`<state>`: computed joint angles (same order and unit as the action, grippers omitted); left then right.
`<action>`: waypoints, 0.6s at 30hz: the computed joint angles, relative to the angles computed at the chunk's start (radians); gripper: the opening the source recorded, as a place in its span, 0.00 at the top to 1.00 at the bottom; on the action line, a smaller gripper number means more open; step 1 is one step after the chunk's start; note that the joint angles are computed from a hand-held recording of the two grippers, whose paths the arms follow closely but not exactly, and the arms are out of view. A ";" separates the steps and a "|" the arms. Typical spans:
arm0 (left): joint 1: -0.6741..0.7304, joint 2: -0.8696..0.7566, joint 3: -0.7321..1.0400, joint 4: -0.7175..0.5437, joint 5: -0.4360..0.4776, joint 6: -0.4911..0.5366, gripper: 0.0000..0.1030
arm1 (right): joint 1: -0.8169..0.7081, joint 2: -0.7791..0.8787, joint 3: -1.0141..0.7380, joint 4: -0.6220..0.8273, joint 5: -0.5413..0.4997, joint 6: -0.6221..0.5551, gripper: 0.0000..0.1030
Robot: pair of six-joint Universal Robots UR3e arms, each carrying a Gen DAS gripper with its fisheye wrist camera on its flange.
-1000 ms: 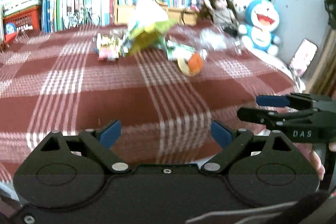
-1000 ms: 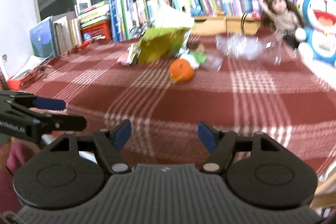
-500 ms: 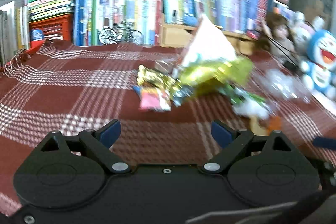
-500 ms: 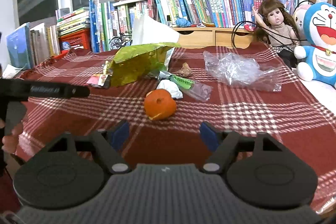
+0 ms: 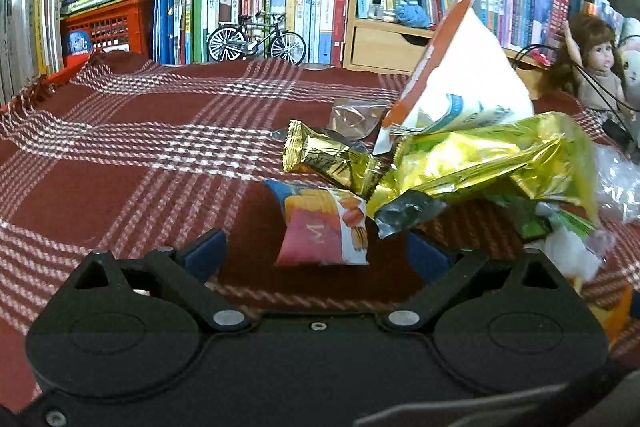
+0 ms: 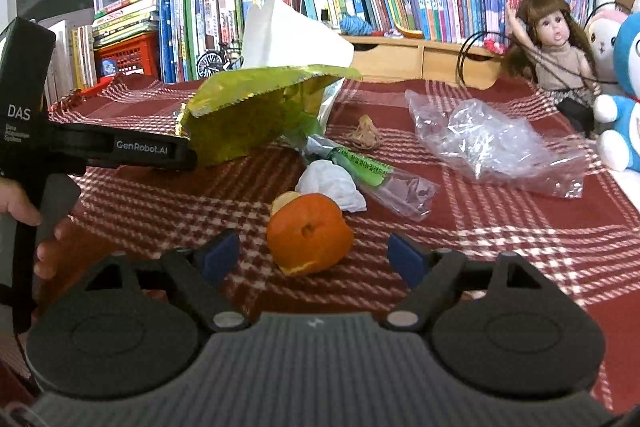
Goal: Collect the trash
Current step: 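Grasp the pink macaron packet with the left tool while the right tool grasps the mandarin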
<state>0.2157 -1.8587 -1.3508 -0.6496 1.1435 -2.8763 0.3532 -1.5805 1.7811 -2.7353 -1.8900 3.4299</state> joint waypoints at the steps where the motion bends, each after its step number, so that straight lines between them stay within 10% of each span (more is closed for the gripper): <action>1: -0.004 -0.015 0.017 -0.007 0.007 -0.005 0.14 | -0.011 0.005 -0.005 0.006 0.017 -0.002 0.14; 6: -0.013 -0.021 0.012 0.023 0.031 0.003 0.58 | -0.020 0.043 -0.043 0.040 0.036 -0.010 0.29; 10: 0.011 0.028 -0.048 0.034 -0.006 0.041 0.58 | 0.001 0.058 -0.064 0.047 -0.008 -0.002 0.52; 18: 0.088 0.212 -0.216 0.015 -0.119 0.131 0.58 | 0.011 0.010 -0.035 0.053 -0.017 0.038 0.55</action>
<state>0.3041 -1.6465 -1.5665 -0.6350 1.0249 -2.7451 0.3641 -1.5708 1.7460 -2.6824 -1.9065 3.4677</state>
